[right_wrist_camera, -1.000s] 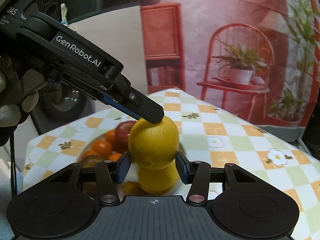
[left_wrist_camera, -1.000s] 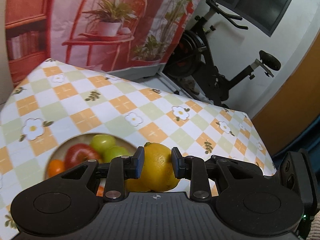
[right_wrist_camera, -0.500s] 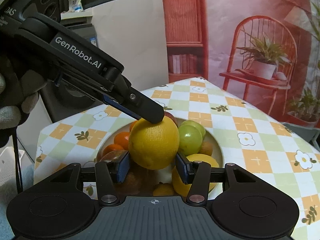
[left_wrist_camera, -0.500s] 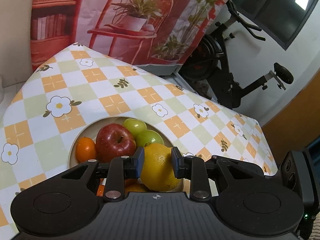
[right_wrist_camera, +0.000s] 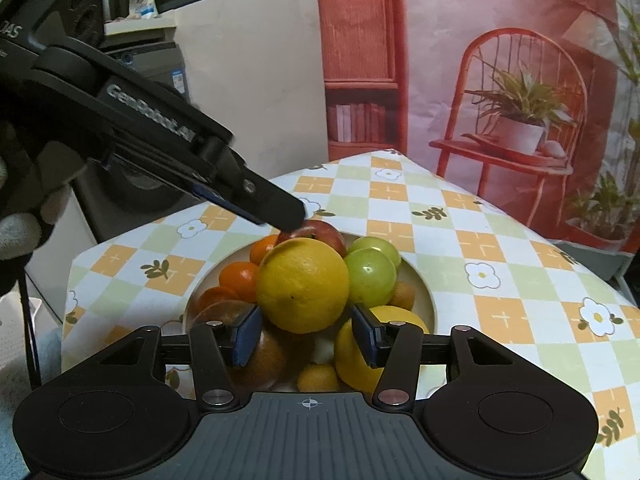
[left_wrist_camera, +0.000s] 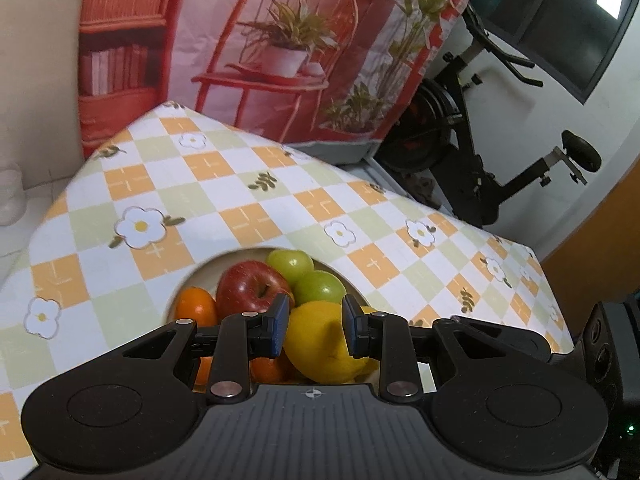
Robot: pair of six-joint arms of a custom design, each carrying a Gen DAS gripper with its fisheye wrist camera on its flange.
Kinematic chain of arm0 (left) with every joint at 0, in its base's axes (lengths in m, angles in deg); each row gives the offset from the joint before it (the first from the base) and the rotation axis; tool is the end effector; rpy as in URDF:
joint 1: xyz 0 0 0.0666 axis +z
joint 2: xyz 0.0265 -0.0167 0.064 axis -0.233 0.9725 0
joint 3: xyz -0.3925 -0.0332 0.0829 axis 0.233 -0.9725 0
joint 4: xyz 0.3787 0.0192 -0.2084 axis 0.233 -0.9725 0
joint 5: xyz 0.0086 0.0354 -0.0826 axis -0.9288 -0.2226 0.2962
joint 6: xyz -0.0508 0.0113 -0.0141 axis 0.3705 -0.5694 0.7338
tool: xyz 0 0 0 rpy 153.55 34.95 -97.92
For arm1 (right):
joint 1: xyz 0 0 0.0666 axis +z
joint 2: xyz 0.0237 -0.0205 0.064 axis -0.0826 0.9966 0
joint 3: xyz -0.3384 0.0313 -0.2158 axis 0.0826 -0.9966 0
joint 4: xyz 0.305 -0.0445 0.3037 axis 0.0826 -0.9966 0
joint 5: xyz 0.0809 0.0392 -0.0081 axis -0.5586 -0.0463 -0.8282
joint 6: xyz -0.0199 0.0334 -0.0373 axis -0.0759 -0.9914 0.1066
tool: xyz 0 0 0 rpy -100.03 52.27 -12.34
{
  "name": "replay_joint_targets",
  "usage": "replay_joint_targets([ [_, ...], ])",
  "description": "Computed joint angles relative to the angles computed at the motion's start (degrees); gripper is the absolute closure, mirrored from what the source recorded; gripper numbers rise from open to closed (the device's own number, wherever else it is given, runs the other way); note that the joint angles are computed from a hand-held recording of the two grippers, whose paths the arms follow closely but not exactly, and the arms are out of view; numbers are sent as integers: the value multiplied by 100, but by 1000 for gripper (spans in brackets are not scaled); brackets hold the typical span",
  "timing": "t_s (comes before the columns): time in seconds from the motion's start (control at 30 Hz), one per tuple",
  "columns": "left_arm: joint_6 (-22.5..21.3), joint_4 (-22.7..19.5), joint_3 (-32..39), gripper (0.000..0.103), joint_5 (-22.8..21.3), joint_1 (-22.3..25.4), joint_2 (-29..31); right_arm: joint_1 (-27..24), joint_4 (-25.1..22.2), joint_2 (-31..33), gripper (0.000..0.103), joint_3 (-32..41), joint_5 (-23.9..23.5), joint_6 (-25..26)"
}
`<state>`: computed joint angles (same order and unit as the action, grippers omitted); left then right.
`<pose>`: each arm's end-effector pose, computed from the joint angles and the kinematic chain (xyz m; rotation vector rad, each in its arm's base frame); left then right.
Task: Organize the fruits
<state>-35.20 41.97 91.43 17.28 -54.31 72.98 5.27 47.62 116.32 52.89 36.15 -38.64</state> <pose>0.3716 -0.3036 0.3695 -0.3308 2.3072 -0.3146 0.4362 0.1012 0.3169 -1.1039 1.9677 0.7034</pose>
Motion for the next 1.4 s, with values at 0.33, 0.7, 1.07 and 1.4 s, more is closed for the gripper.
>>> replay_joint_targets([
  [0.33, -97, -626, 153, 45, -1489, -527, -145, -199, 330, -388, 29, -275, 25, -350],
  [0.7, 430, -1422, 228, 11, -2994, -1293, -217, -610, 914, -907, 0, -647, -77, -1404],
  [1.07, 1296, -2468, 443, 9, -3809, -1877, -12, -892, 1055, -1499, 0, -1034, -46, -2061],
  [1.4, 3148, -4909, 1280, 8, -4387, -2511, 477, -1373, 455, -2247, 0, -1110, -171, -2170],
])
